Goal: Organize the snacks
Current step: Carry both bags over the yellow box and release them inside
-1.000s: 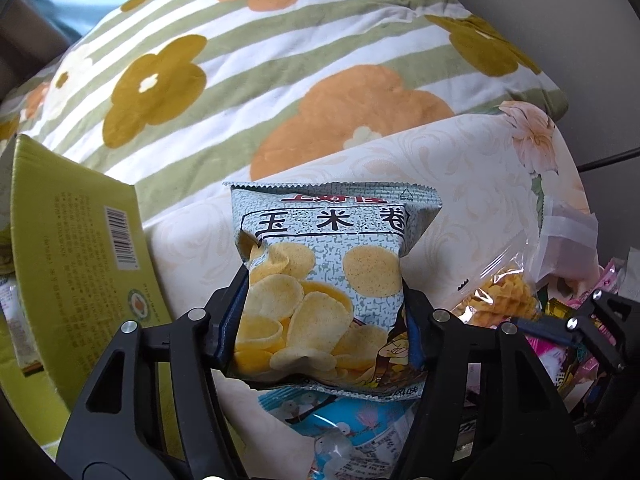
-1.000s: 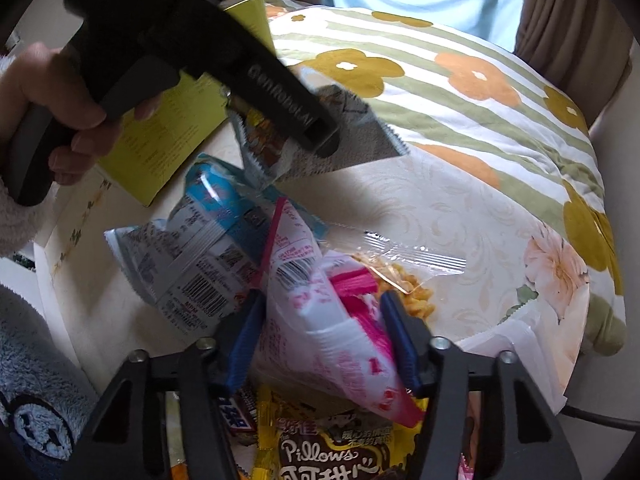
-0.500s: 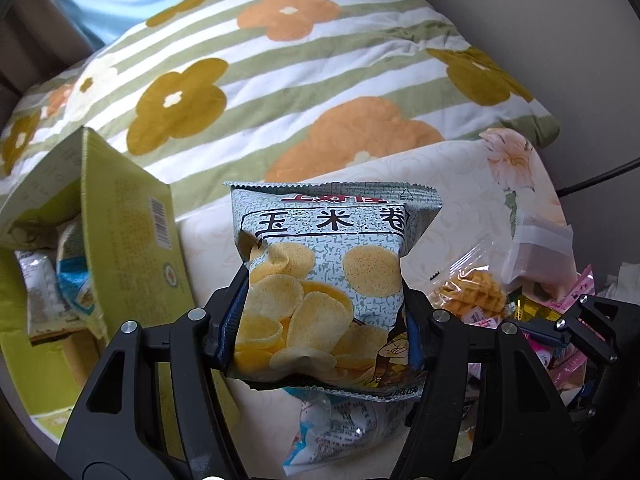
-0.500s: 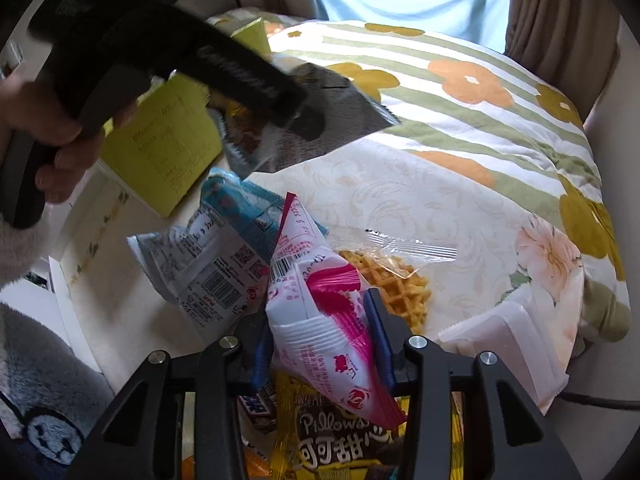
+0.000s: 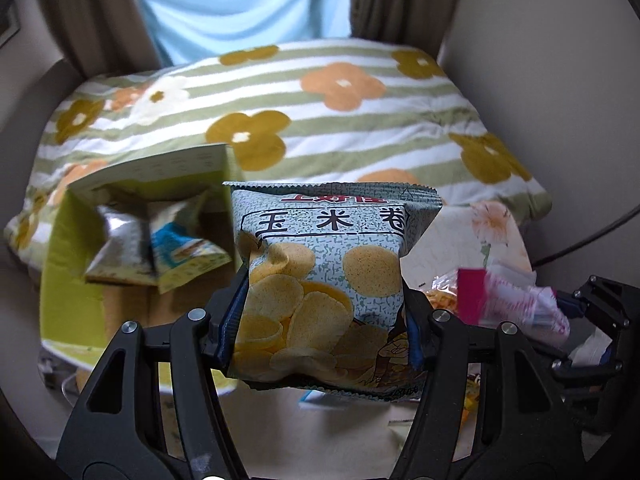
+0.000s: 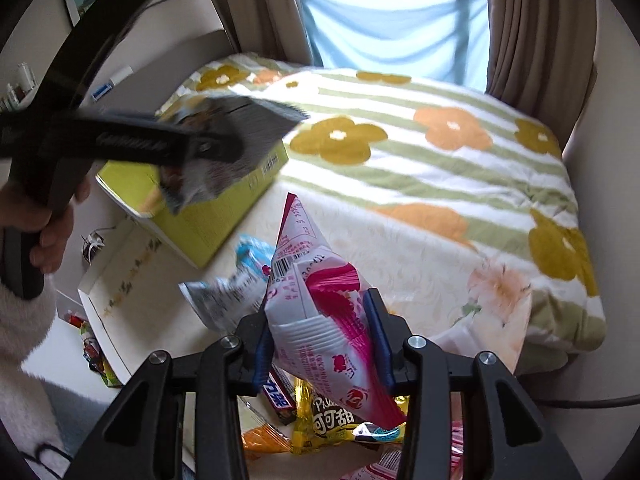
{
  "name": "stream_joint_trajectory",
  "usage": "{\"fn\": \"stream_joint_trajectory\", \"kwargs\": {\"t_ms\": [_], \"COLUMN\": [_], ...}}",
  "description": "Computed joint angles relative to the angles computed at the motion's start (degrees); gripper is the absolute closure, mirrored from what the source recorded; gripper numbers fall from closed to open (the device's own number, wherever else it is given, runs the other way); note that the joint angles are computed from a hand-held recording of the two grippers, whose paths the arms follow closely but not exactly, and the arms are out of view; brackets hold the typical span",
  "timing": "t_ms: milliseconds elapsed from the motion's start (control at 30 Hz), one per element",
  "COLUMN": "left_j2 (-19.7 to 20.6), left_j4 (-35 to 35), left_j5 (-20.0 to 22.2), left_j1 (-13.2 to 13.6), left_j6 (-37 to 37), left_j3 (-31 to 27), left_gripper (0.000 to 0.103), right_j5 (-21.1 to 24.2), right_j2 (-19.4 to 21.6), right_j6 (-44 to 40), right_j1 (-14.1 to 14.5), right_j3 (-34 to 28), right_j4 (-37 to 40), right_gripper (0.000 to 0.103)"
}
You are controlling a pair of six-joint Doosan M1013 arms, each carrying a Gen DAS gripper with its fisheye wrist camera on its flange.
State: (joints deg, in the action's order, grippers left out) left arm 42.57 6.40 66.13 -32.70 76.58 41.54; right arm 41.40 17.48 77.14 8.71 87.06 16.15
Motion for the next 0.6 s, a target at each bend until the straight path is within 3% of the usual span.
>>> {"fn": "stream_joint_trajectory", "kwargs": {"t_ms": [300, 600], "left_j2": [-8.85, -11.14], "left_j4": [5.79, 2.35], "left_j5": [-6.91, -9.29], "left_j1": [3.26, 10.53], "left_j6": [-7.72, -4.45], "left_j3": [11.92, 16.37], "left_gripper": [0.044, 0.044], "right_j5": [-3.18, -4.31], "right_j2": [-0.23, 4.59], "right_j6": [0.01, 8.93], "right_j1": [2.17, 7.42], "right_j3": [-4.06, -11.44], "right_j4": [0.67, -2.27], "right_gripper": [0.065, 0.065]}}
